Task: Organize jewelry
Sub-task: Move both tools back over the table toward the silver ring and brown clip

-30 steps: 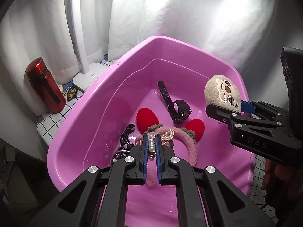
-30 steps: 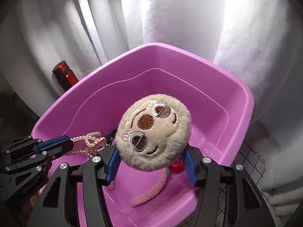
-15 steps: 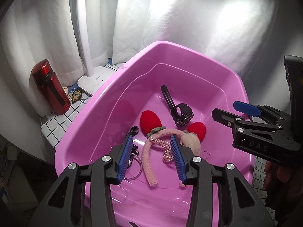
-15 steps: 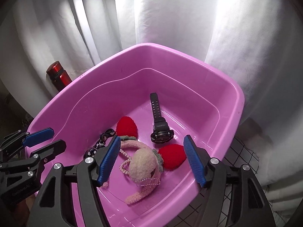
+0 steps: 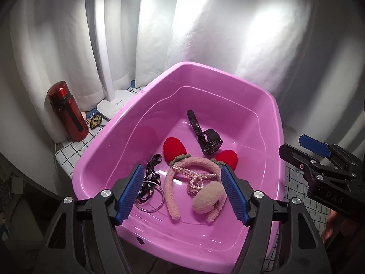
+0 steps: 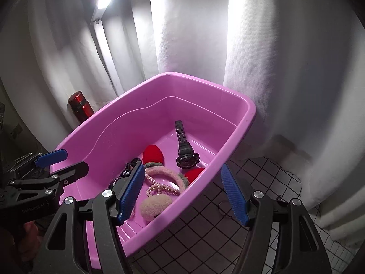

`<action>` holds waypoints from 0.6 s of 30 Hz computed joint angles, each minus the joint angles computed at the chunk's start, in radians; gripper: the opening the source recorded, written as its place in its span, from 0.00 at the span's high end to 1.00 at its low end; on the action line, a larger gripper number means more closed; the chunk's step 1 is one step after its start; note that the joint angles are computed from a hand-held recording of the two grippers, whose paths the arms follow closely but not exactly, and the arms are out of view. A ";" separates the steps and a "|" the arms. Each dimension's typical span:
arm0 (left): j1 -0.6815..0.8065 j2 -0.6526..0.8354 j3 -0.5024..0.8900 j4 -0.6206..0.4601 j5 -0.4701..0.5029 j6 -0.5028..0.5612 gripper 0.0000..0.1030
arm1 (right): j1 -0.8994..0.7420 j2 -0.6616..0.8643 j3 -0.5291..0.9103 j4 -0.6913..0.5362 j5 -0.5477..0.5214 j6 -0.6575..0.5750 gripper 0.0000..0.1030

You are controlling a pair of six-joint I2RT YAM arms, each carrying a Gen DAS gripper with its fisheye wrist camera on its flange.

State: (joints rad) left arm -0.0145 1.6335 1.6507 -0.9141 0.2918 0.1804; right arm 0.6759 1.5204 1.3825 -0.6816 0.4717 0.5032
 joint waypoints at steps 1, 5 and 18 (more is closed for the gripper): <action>-0.007 -0.018 -0.014 0.003 0.002 -0.004 0.30 | 0.012 -0.036 -0.037 0.004 0.017 0.013 0.35; -0.046 -0.109 -0.094 0.024 0.009 -0.032 0.26 | 0.060 -0.207 -0.203 0.004 0.090 0.076 0.35; -0.334 -0.375 -0.324 0.063 -0.046 -0.188 0.23 | 0.143 -0.677 -0.550 -0.261 0.192 0.348 0.35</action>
State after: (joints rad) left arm -0.3488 1.2589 1.3269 -0.8513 0.2459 -0.0077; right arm 0.8187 0.8439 0.8325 -0.9424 0.6639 0.8508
